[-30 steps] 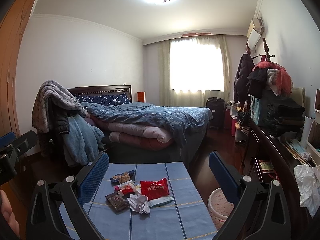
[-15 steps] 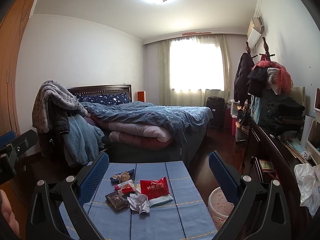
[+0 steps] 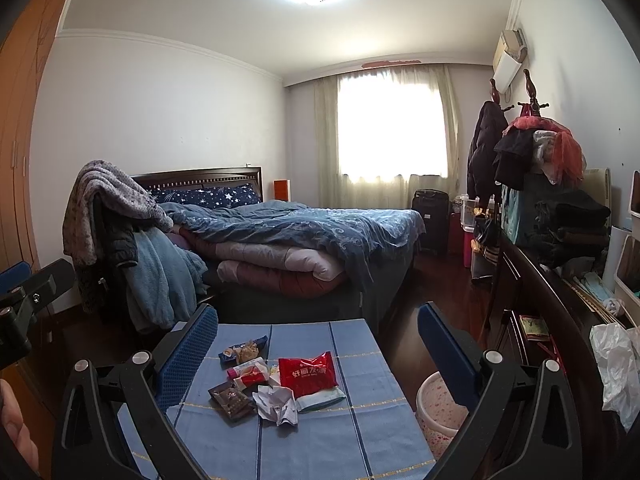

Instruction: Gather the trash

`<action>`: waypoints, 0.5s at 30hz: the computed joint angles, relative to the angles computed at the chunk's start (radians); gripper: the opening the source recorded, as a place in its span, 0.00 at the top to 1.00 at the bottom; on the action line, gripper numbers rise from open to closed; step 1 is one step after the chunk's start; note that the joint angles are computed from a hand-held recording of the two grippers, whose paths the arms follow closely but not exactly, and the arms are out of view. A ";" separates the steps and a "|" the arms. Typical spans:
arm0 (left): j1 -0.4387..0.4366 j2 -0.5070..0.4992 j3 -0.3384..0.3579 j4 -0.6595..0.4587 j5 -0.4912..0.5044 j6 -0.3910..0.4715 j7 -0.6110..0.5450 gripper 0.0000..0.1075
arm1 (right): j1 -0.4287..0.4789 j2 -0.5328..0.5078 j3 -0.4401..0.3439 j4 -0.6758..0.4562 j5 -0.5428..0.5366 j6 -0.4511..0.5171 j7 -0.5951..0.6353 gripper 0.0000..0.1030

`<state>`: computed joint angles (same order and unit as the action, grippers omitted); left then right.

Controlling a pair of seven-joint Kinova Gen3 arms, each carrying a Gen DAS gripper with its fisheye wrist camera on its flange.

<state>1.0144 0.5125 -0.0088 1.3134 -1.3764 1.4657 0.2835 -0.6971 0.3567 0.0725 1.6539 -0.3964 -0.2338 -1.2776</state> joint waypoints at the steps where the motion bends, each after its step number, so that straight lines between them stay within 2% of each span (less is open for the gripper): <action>1: -0.002 0.002 0.001 -0.003 0.000 -0.003 -0.004 0.07 | 0.005 0.002 -0.004 0.001 0.003 0.000 -0.002 0.03; 15: -0.032 0.007 -0.007 -0.019 0.030 -0.051 -0.045 0.07 | 0.035 0.026 -0.026 -0.005 0.026 0.009 -0.032 0.03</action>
<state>0.9825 0.5196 -0.0155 1.2944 -1.3467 1.4142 0.2387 -0.6623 0.3829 0.0466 1.6487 -0.3702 -0.2246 -1.3095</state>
